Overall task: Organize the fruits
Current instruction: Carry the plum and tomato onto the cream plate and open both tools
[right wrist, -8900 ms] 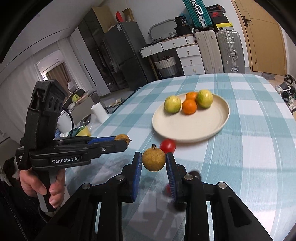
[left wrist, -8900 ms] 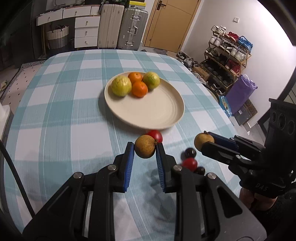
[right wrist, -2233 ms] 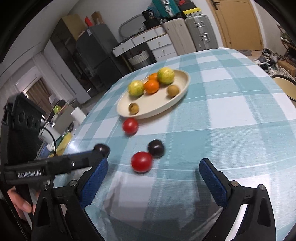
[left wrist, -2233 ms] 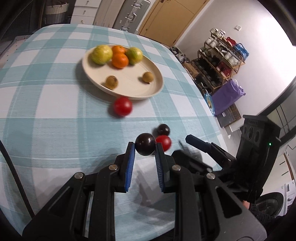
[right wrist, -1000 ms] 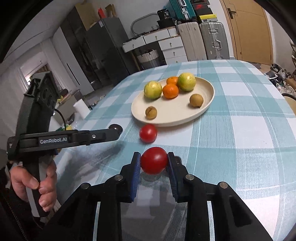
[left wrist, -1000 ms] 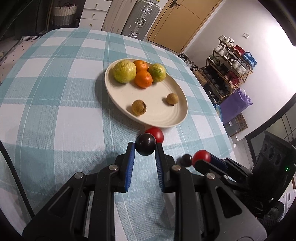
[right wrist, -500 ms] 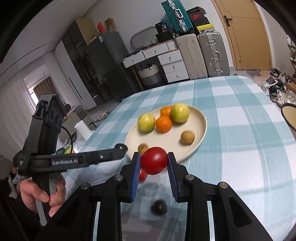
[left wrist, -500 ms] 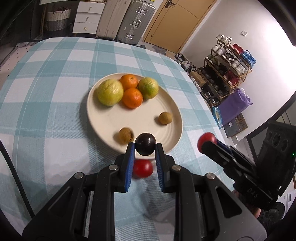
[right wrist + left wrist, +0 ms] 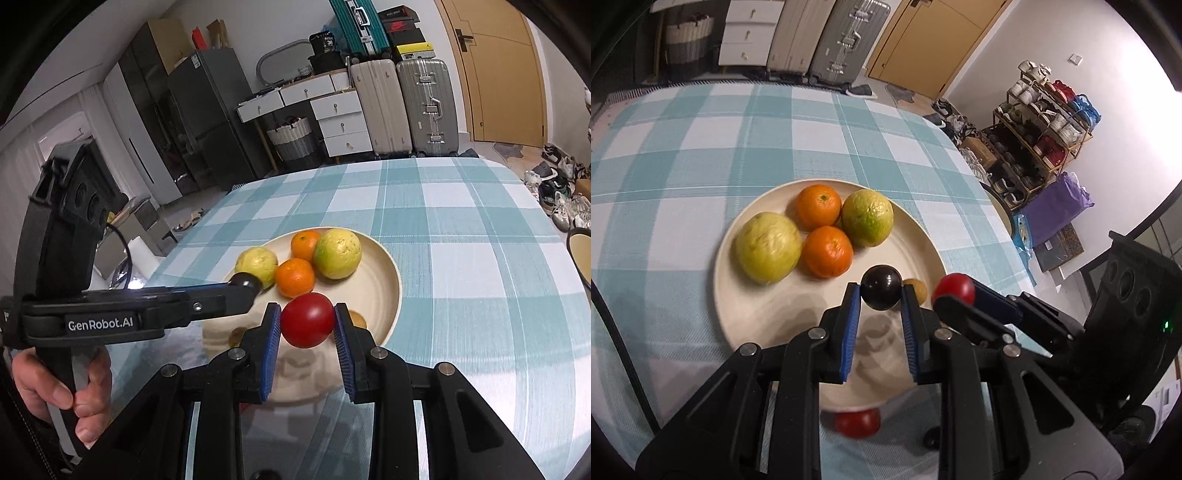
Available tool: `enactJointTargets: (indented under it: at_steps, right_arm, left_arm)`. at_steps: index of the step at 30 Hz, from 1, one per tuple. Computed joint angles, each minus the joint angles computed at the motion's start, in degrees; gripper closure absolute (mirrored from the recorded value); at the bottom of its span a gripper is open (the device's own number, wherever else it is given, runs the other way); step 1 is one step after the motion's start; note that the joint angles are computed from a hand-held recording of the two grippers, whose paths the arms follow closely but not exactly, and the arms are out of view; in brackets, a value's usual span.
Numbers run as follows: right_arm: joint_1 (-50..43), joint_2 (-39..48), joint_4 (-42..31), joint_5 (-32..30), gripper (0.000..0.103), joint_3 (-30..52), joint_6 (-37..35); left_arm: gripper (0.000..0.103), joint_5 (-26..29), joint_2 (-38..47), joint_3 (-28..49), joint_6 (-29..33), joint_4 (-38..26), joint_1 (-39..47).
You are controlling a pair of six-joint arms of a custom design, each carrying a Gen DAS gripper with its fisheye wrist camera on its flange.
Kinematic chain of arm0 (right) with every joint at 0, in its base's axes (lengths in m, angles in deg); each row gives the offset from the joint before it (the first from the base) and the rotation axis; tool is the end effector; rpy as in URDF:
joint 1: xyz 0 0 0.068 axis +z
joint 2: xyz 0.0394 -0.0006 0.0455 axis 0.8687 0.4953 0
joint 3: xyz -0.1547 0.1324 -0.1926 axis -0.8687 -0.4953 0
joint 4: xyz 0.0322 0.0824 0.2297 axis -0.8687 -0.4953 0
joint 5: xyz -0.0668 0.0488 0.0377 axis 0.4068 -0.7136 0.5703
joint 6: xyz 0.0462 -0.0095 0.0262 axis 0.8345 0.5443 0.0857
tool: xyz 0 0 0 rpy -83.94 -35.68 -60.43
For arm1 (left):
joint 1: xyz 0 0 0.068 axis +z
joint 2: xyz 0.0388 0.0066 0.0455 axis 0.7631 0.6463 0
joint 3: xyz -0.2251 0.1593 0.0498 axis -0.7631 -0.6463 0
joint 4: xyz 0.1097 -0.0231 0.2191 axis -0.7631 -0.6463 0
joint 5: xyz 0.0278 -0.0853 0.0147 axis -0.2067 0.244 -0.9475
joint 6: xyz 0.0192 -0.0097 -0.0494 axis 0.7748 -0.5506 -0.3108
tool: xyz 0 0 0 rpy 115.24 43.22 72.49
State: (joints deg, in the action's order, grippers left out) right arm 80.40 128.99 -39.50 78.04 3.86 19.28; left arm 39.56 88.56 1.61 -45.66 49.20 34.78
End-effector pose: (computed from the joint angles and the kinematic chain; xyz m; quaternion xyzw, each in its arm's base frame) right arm 0.2756 0.1047 0.2268 -0.0357 0.9041 0.1839 0.3840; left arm 0.3295 -0.1042 0.2167 0.1351 0.9253 -0.2632 0.2372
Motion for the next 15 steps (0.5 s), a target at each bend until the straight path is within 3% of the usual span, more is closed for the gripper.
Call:
enactJointTargets:
  at_steps: [15]
  right_arm:
    - [-4.12,9.70,0.96,-1.39,0.073,5.17,-4.91]
  left_arm:
    - [0.084,0.55,13.48,12.86,-1.52,-2.89,-2.21]
